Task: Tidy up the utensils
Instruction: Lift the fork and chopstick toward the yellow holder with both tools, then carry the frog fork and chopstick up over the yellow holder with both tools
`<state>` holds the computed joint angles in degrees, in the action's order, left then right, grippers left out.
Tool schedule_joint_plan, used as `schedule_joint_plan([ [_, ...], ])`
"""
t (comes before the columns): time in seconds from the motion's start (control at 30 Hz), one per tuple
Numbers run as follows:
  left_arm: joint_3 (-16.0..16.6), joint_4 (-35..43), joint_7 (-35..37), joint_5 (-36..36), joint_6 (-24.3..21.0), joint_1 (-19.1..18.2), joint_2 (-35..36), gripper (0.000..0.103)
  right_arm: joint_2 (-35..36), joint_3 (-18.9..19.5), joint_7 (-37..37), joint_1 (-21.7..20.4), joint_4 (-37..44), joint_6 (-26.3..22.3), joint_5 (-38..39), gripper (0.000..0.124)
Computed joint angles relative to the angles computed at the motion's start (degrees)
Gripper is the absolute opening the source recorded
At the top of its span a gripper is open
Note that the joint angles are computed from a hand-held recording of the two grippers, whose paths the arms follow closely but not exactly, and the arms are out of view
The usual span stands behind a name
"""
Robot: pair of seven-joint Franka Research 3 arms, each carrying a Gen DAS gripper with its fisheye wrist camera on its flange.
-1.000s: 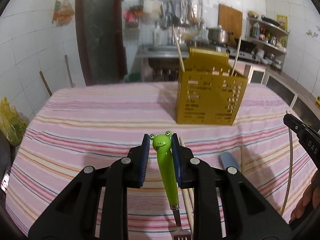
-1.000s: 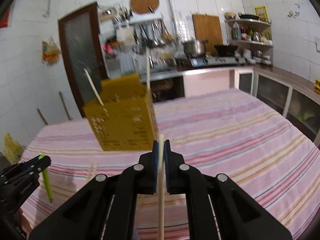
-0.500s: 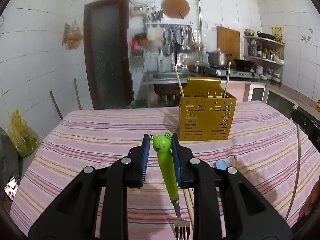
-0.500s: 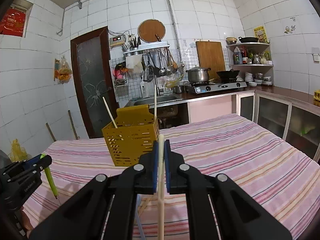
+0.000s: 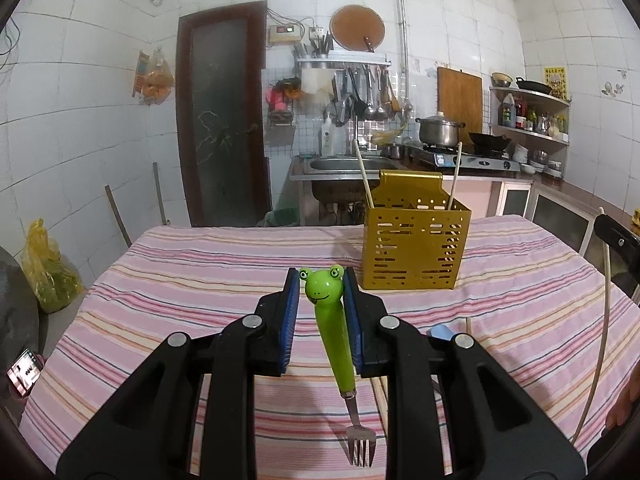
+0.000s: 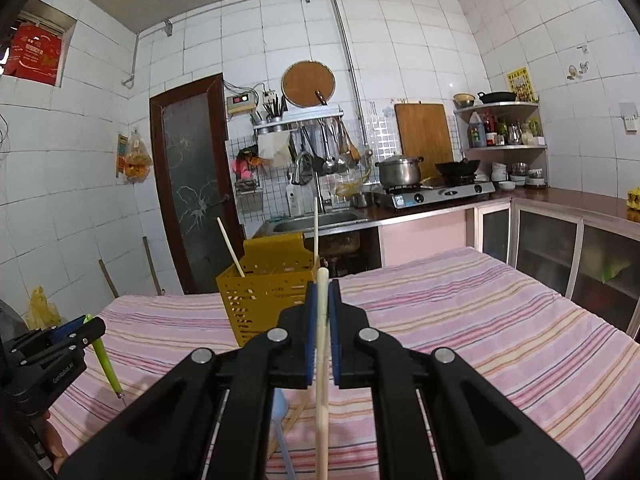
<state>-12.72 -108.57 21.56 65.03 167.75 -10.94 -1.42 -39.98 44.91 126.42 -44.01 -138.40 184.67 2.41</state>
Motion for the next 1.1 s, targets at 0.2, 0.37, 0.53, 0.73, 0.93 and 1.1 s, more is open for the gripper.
schedule_joint_plan([
  [0.2, -0.08, -0.12, -2.69, 2.37, -0.31, 0.29, -0.64, 0.021, 0.26, 0.77, -0.28, -1.14, 0.4, 1.48, 0.42, 0.006],
  [0.37, -0.05, 0.32, -5.38, 5.0, 0.06, 0.79, -0.69, 0.021, 1.22, 2.18, -1.04, -3.13, 2.09, 1.92, 0.79, 0.006],
  [0.53, 0.23, 1.34, -5.47, 5.18, 0.12, 0.94, 0.16, 0.021, 2.39, 3.67, -1.78, -4.66, 3.65, 2.41, 1.28, 0.006],
  [0.73, 0.85, 3.09, -4.37, 4.29, 0.26, 0.68, 1.33, 0.021, 4.29, 5.46, -2.64, -6.78, 6.06, 2.35, 1.46, 0.006],
  [0.93, 1.39, 5.7, -3.04, 3.03, 0.66, 0.3, 2.51, 0.02, 7.06, 6.34, -2.71, -8.53, 9.87, 1.37, 0.33, 0.006],
  [1.1, 1.98, 9.36, -1.67, 1.86, 0.23, -0.52, 4.35, 0.02, 8.99, 8.81, -2.33, -12.49, 13.82, 1.6, -1.09, 0.006],
])
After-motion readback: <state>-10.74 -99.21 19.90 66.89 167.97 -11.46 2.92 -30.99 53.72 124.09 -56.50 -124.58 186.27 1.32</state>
